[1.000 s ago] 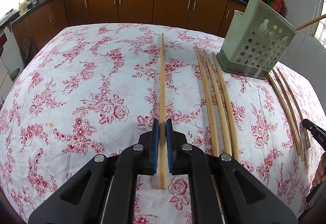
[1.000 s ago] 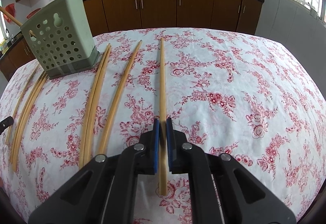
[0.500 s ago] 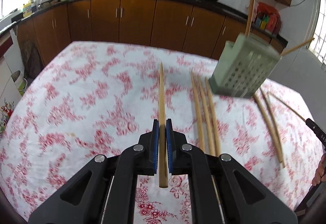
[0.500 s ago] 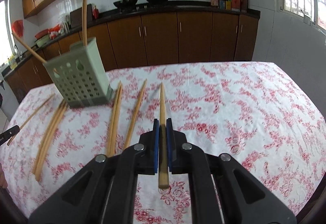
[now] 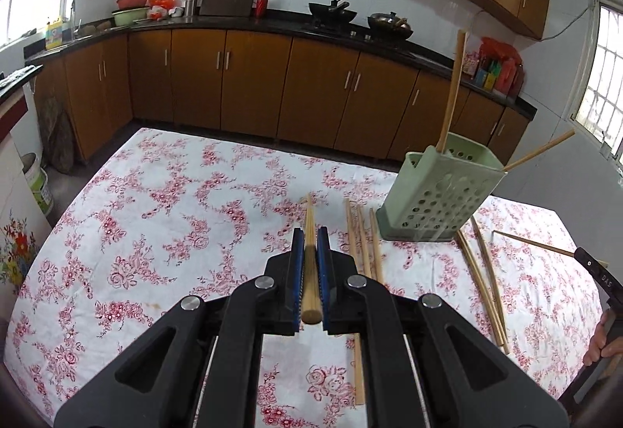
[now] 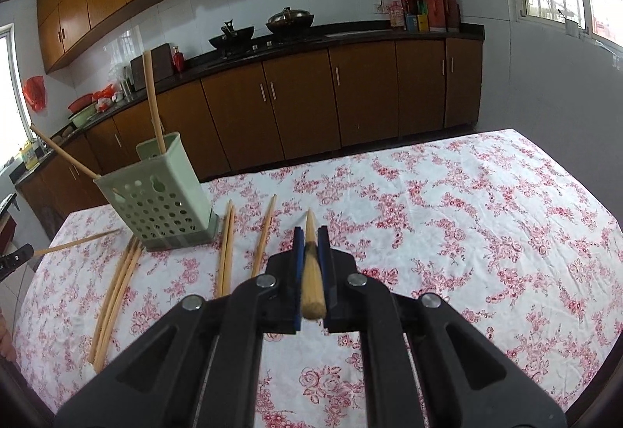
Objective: Organize utensils
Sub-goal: 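Carry both chopsticks over the green holder and lower them inside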
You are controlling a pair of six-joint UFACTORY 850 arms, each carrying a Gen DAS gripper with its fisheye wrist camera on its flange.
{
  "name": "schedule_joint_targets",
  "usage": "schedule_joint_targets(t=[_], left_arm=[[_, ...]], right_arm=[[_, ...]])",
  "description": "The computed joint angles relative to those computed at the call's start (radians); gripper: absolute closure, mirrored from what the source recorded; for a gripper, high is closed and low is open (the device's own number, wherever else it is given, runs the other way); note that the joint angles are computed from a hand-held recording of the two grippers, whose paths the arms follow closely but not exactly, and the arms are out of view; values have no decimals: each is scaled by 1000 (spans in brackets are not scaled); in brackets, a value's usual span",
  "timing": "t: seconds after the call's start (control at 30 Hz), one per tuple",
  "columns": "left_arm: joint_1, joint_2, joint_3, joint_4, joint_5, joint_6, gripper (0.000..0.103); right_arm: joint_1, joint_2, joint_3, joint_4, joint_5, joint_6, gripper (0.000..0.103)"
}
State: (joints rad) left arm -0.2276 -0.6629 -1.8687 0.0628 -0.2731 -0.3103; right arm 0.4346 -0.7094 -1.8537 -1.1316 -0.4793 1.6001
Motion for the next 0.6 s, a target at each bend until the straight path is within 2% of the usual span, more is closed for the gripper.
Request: schedule_joint_targets(t=[0.17,0.4,0.6], left_arm=[[-3,10,-2,-8,26,8,96],[-5,12,-37,66,52,-80,96],[-7,11,-62,128,56,-132,96]], right_arm=[[3,9,-10,-113,-3,89,95],[4,13,-40,-219,-9,150,95],[5,7,-62,-208,-15,121,95]])
